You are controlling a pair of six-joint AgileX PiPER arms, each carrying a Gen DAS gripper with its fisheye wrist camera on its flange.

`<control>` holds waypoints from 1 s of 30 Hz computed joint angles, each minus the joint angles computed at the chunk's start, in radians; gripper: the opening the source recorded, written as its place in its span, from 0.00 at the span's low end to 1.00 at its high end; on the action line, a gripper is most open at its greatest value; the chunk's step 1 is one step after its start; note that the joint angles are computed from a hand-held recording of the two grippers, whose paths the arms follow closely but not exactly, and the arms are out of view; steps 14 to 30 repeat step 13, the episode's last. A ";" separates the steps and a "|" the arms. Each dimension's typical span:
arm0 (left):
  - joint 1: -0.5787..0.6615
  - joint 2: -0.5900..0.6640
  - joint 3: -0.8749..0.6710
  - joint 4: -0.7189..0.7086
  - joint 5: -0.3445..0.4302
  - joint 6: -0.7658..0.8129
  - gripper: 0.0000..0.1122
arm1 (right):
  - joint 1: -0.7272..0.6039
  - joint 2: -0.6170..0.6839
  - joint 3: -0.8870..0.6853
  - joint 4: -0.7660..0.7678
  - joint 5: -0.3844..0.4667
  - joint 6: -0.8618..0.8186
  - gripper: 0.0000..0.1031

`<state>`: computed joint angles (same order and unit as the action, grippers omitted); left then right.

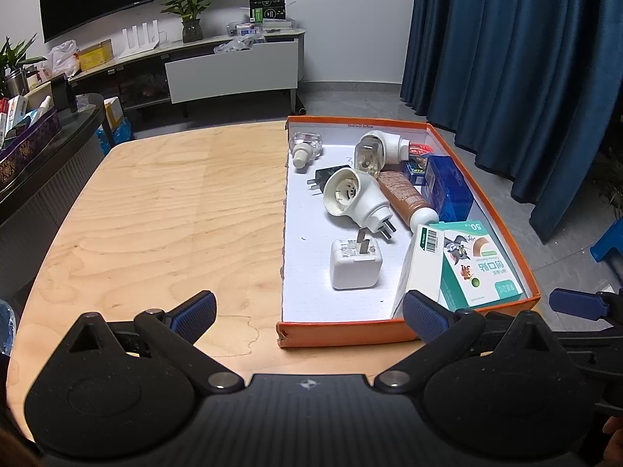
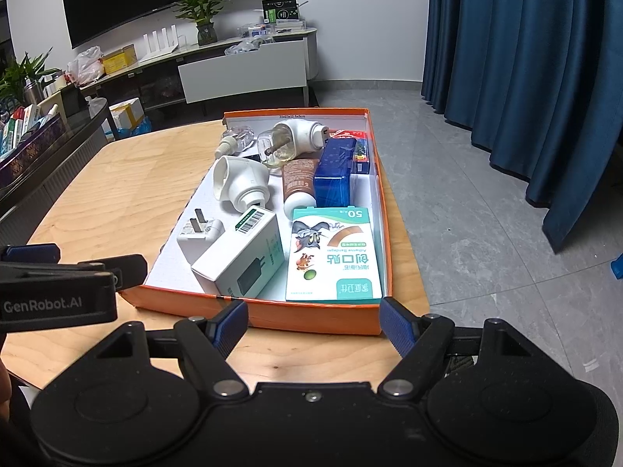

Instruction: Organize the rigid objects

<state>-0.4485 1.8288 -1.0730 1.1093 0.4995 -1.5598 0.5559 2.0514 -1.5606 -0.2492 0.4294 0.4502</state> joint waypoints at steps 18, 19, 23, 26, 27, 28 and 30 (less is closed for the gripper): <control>0.004 -0.003 0.017 0.070 -0.018 -0.075 0.92 | 0.001 0.005 -0.007 -0.012 0.005 0.012 0.85; 0.004 -0.003 0.017 0.070 -0.018 -0.075 0.92 | 0.001 0.005 -0.007 -0.012 0.005 0.012 0.85; 0.004 -0.003 0.017 0.070 -0.018 -0.075 0.92 | 0.001 0.005 -0.007 -0.012 0.005 0.012 0.85; 0.004 -0.003 0.017 0.070 -0.018 -0.075 0.92 | 0.001 0.005 -0.007 -0.012 0.005 0.012 0.85; 0.004 -0.003 0.017 0.070 -0.018 -0.075 0.92 | 0.001 0.005 -0.007 -0.012 0.005 0.012 0.85; 0.004 -0.003 0.017 0.070 -0.018 -0.075 0.92 | 0.001 0.005 -0.007 -0.012 0.005 0.012 0.85; 0.004 -0.003 0.017 0.070 -0.018 -0.075 0.92 | 0.001 0.005 -0.007 -0.012 0.005 0.012 0.85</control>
